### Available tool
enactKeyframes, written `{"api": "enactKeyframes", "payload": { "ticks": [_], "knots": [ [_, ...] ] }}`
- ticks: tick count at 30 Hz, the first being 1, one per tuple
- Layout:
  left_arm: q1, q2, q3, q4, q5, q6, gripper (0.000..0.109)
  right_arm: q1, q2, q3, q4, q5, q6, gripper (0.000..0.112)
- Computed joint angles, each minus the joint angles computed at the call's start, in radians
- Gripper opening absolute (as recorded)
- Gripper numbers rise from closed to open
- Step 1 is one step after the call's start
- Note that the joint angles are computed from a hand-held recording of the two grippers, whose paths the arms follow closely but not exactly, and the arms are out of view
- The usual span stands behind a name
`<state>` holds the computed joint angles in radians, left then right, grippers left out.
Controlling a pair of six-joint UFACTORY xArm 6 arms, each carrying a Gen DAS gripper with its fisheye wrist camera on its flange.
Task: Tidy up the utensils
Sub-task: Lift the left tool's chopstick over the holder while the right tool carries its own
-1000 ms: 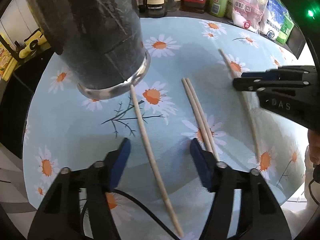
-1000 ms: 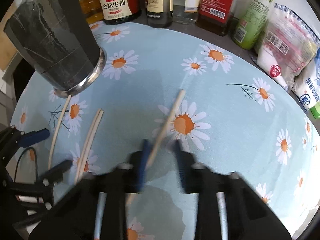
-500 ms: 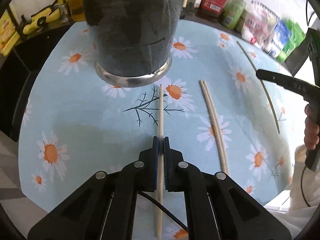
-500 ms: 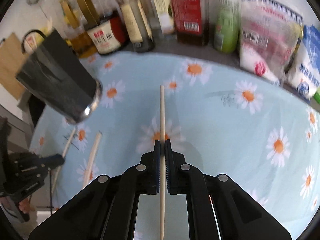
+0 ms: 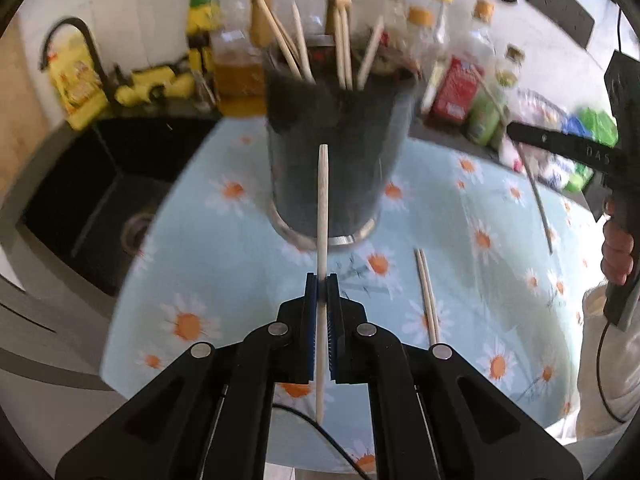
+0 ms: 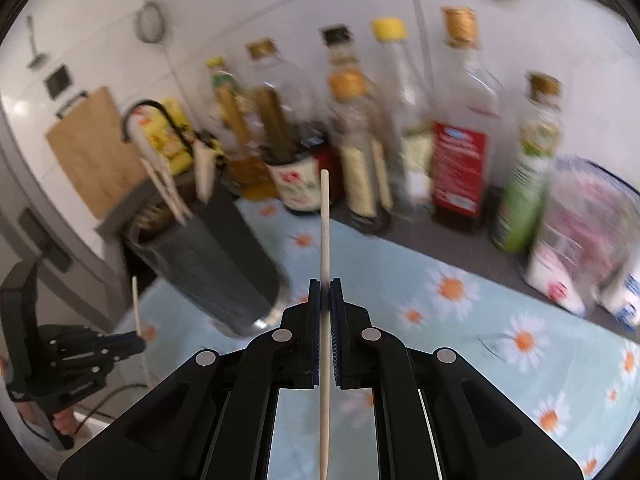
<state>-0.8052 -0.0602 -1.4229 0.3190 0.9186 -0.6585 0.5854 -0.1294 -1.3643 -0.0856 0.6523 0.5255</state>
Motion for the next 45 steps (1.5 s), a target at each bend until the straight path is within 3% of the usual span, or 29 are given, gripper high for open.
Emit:
{"api": "enactKeyframes", "payload": {
  "ticks": [8, 17, 25, 35, 38, 40, 42, 45],
  "knots": [
    [-0.008, 0.001, -0.11, 0.162, 0.076, -0.083, 0.005, 0.02, 0.119, -0.157, 0.126, -0.082, -0.18, 0.005],
    [0.022, 0.033, -0.214, 0.207, 0.065, -0.072, 0.005, 0.039, 0.234, -0.341, 0.222, -0.14, -0.315, 0.005],
    [0.085, 0.104, -0.31, 0.129, -0.055, 0.071, 0.005, 0.049, 0.308, -0.449, 0.258, -0.238, -0.315, 0.005],
    [0.145, 0.217, -0.467, -0.098, -0.173, 0.312, 0.005, 0.06, 0.403, -0.535, 0.19, -0.339, -0.224, 0.005],
    [0.156, 0.247, -0.502, -0.179, -0.219, 0.391, 0.005, 0.061, 0.429, -0.543, 0.108, -0.388, -0.14, 0.005],
    [0.165, 0.274, -0.535, -0.224, -0.233, 0.422, 0.005, 0.057, 0.447, -0.555, -0.022, -0.401, -0.012, 0.005],
    [0.173, 0.304, -0.571, -0.276, -0.235, 0.456, 0.005, 0.057, 0.475, -0.601, -0.123, -0.352, 0.071, 0.005],
    [0.18, 0.344, -0.596, -0.345, -0.243, 0.494, 0.005, 0.061, 0.514, -0.65, -0.155, -0.299, 0.09, 0.005]
  ]
}}
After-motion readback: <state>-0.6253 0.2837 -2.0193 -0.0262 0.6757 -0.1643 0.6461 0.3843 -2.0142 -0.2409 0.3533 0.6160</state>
